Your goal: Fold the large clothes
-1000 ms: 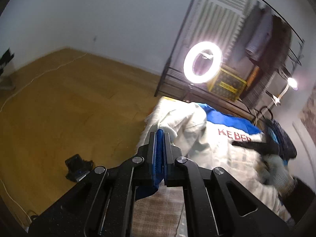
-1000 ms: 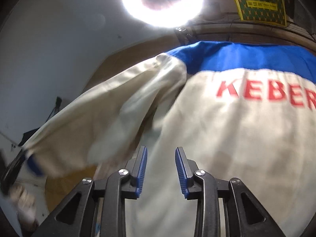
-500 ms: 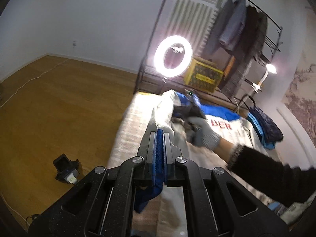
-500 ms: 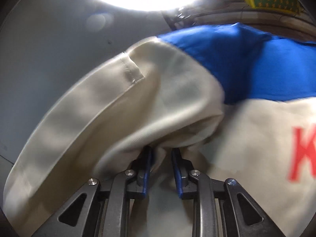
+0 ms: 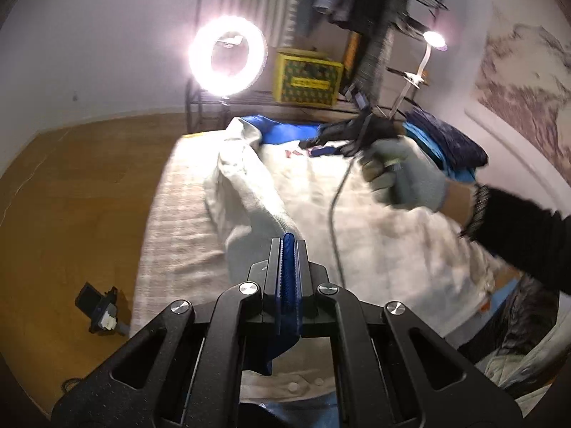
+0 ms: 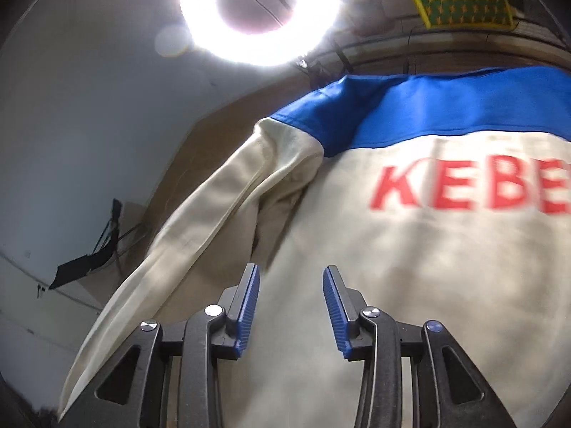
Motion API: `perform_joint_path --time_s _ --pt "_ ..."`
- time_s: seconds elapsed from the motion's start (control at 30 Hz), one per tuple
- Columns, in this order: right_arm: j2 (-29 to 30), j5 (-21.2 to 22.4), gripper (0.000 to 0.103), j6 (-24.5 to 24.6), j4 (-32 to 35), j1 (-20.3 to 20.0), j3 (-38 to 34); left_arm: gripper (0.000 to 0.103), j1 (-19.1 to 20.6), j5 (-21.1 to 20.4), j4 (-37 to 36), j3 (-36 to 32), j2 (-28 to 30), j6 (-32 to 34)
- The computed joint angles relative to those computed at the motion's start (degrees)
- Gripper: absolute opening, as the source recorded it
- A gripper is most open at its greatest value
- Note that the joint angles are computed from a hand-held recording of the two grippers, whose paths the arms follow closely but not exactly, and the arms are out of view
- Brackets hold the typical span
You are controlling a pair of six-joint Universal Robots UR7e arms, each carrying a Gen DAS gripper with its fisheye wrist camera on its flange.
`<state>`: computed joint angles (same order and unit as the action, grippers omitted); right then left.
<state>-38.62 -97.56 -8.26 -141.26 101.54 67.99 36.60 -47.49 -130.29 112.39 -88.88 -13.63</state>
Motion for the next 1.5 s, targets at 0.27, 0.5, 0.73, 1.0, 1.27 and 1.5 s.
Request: perform_joint_path --time_s 0.27,0.5,0.73,1.0,1.27,1.5 --pt "-14.7 -0.6 0.044 -2.6 -1.3 1.7 14.7 0.003 -2.2 -5.7 -0.1 4.1 3.1 -1.9" --pt "-23.6 0.3 0.050 -4.1 -3.4 -0.5 27.0 0.006 -3.1 -8.3 4.8 6.8 6.5 -3.4" --pt "-26.0 1.8 0.059 -4.8 -2.9 -1.9 32.7 0.041 -3.7 -9.1 7.2 9.4 -0.8 -12.5" --pt "-25.0 0.7 0.068 -6.3 0.8 -1.0 37.3 0.041 4.8 -10.3 10.4 9.5 -5.5 -26.4" --pt "-22.7 2.4 0.067 -5.1 5.1 -1.0 38.2 0.041 11.1 -17.7 2.0 11.0 -1.3 -25.0" --pt "-22.1 7.0 0.007 -5.5 9.2 -2.5 38.7 0.041 12.3 -21.6 -1.5 12.1 -0.2 -25.9"
